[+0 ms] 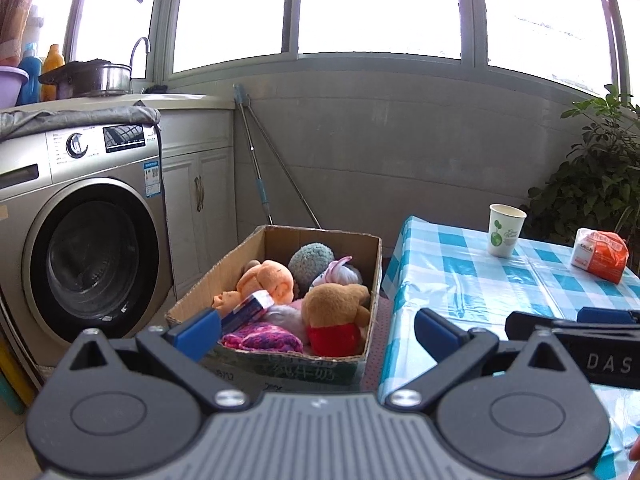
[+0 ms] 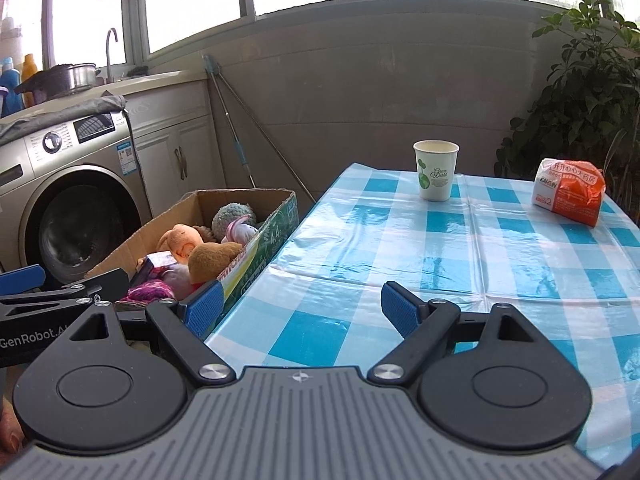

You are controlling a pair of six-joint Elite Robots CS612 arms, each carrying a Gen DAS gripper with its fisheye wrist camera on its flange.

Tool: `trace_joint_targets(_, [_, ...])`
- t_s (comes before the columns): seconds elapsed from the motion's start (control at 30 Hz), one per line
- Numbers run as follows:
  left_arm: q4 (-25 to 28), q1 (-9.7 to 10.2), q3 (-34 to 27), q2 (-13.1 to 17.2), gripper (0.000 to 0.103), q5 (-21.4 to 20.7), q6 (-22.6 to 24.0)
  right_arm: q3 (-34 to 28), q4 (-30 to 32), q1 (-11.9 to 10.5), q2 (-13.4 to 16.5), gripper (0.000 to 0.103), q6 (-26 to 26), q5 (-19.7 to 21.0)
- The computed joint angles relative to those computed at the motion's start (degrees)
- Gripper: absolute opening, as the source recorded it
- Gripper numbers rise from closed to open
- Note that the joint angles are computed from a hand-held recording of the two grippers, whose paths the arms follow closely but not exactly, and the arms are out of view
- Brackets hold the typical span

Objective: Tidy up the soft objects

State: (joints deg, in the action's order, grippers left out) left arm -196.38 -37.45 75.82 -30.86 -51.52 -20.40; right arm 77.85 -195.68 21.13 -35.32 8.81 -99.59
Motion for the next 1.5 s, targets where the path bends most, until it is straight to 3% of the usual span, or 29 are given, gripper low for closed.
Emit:
trace_joint_targets(0.73, [-6.04, -1.42, 6.64, -2.84, 0.102, 2.78, -1.51, 4.97, -4.73, 1.86, -2.49, 0.103, -3.81, -2.06])
trace_joint_targets(1.5, [-4.23, -1.39, 6.46, -2.58, 0.102, 3.62, -1.80, 4.67, -3.07, 1.52, -2.17, 0.103, -3.43, -0.95])
